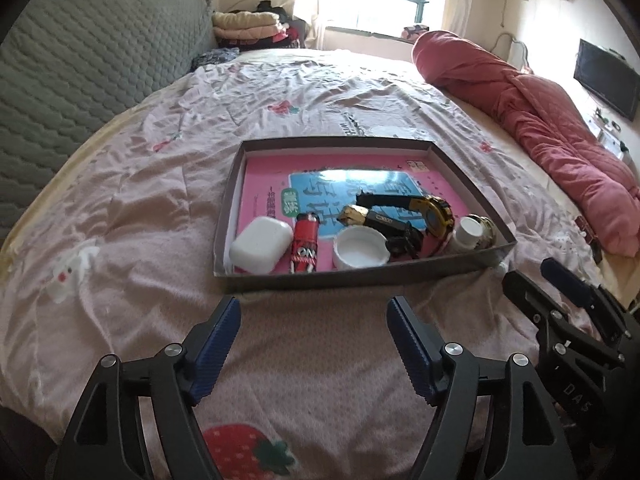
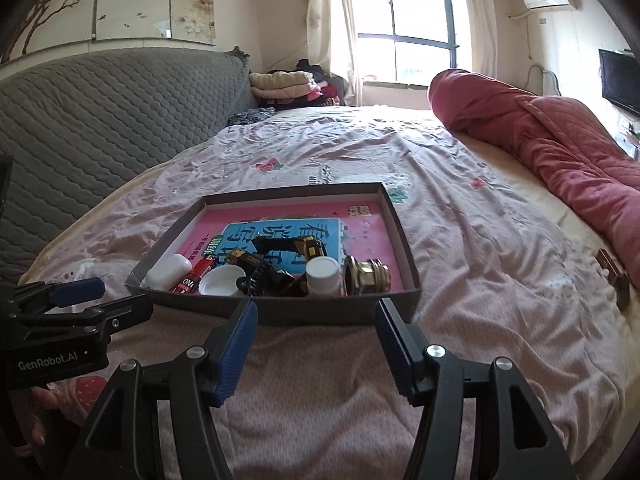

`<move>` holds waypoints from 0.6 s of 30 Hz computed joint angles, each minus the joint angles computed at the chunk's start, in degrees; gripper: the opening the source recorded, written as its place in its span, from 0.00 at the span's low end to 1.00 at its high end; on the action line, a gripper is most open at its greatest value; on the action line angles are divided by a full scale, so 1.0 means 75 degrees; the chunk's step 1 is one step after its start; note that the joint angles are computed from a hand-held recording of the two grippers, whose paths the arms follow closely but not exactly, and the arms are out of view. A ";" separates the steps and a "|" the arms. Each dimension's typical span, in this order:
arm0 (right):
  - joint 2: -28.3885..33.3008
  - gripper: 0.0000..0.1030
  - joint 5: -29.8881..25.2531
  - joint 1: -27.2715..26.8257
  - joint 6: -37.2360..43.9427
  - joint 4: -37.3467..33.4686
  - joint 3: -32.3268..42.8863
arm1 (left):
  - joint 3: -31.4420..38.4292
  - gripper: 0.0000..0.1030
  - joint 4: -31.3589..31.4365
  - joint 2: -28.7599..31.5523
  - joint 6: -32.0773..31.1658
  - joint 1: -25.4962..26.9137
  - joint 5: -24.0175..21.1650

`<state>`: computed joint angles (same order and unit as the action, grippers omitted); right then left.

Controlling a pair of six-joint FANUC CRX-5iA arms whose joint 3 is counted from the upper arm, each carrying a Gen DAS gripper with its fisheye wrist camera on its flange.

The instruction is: Organize rigid objects

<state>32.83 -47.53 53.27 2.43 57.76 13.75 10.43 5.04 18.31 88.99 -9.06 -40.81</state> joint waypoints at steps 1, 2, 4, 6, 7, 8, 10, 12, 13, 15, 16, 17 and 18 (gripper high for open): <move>-0.0031 0.58 -0.0020 0.0026 0.0003 -0.0080 -0.0017 | -0.0080 0.74 0.0010 -0.0064 0.0067 -0.0007 -0.0014; -0.0040 0.58 -0.0095 0.0063 0.0039 -0.0154 -0.0004 | -0.0121 0.74 0.0060 -0.0088 0.0051 -0.0004 -0.0036; -0.0023 0.58 -0.0270 0.0128 0.0125 -0.0202 0.0049 | -0.0240 0.74 0.0082 -0.0183 0.0086 -0.0007 -0.0038; -0.0052 0.58 -0.0362 0.0200 0.0132 -0.0212 0.0023 | -0.0283 0.74 -0.0143 -0.0273 0.0314 -0.0043 -0.0057; -0.0061 0.58 -0.0411 0.0233 0.0124 -0.0191 0.0000 | -0.0344 0.74 -0.0184 -0.0327 0.0392 -0.0040 -0.0032; -0.0077 0.58 -0.0423 0.0263 0.0138 -0.0193 -0.0021 | -0.0405 0.74 -0.0275 -0.0393 0.0552 -0.0041 -0.0017; -0.0084 0.58 -0.0455 0.0314 0.0157 -0.0197 -0.0020 | -0.0437 0.74 -0.0393 -0.0451 0.0730 -0.0036 -0.0093; -0.0084 0.58 -0.0495 0.0369 0.0185 -0.0277 0.0012 | -0.0386 0.74 -0.0606 -0.0465 0.0945 -0.0056 -0.0215; -0.0084 0.58 -0.0496 0.0386 0.0160 -0.0272 0.0006 | -0.0385 0.74 -0.0703 -0.0487 0.1043 -0.0060 -0.0245; -0.0069 0.58 -0.0571 0.0441 0.0219 -0.0355 0.0047 | -0.0442 0.74 -0.0727 -0.0532 0.1092 -0.0034 -0.0269; -0.0069 0.58 -0.0578 0.0464 0.0230 -0.0384 0.0052 | -0.0488 0.74 -0.0745 -0.0566 0.1123 -0.0028 -0.0266; -0.0054 0.58 -0.0607 0.0487 0.0251 -0.0402 0.0071 | -0.0526 0.74 -0.0780 -0.0598 0.1143 -0.0025 -0.0244; -0.0039 0.58 -0.0646 0.0511 0.0286 -0.0426 0.0093 | -0.0549 0.74 -0.0815 -0.0618 0.1157 -0.0026 -0.0228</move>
<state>32.53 -52.37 57.11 4.57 54.56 14.45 6.31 -1.07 13.67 97.67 -9.26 -42.52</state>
